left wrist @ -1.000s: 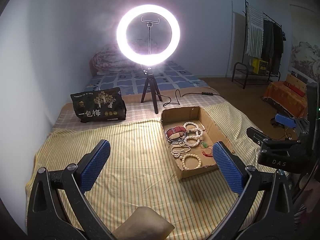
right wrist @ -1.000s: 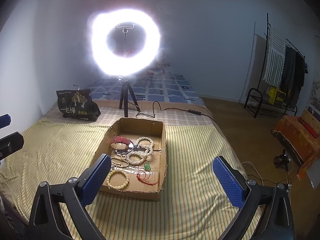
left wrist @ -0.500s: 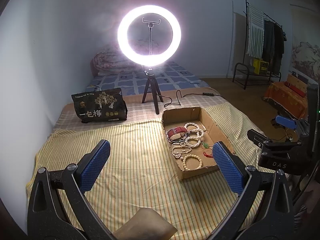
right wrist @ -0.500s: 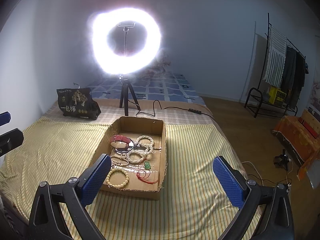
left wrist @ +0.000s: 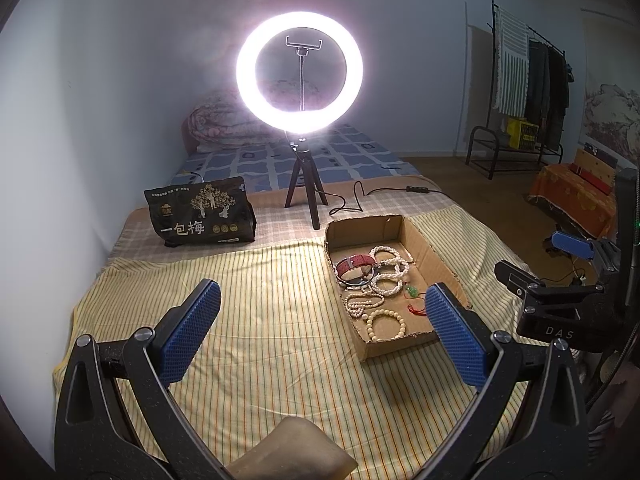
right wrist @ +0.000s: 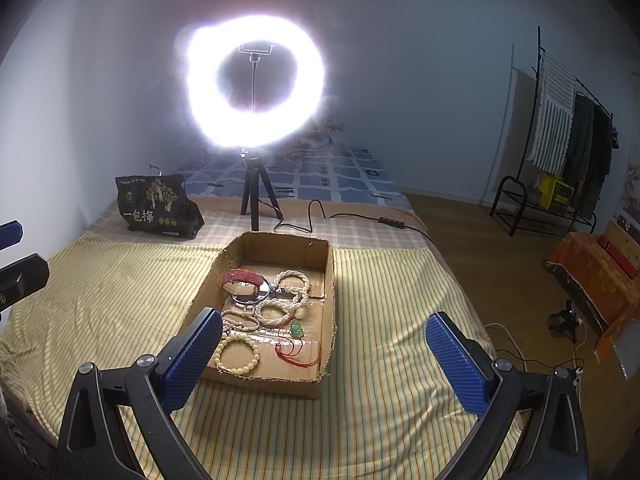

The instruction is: Organize jewelry

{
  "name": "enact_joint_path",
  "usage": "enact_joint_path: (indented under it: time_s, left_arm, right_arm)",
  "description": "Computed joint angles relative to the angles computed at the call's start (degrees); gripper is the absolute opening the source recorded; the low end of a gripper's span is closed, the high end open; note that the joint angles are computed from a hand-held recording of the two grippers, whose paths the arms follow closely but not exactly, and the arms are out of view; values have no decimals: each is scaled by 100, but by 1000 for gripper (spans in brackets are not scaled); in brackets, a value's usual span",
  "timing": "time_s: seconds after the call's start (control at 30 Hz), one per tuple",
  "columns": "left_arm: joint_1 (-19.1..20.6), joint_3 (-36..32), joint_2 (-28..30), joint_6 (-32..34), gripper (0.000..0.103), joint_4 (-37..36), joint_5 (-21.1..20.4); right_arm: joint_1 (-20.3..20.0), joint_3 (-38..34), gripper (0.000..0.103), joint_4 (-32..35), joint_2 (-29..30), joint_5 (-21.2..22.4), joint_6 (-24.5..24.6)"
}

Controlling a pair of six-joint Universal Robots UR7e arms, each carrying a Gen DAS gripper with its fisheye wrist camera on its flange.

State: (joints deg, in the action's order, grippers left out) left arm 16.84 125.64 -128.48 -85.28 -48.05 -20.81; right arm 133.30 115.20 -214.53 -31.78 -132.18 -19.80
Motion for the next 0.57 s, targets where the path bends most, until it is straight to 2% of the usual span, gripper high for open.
enact_joint_path:
  time_s: [0.3,0.57]
  left_arm:
    - [13,-29,24,-52,103,68,26]
    - [29,-138,174,-596,103,673,195]
  right_arm:
    - [7,0,103,30,-3,5,15]
    - [5,12,103,41,-10,14,-3]
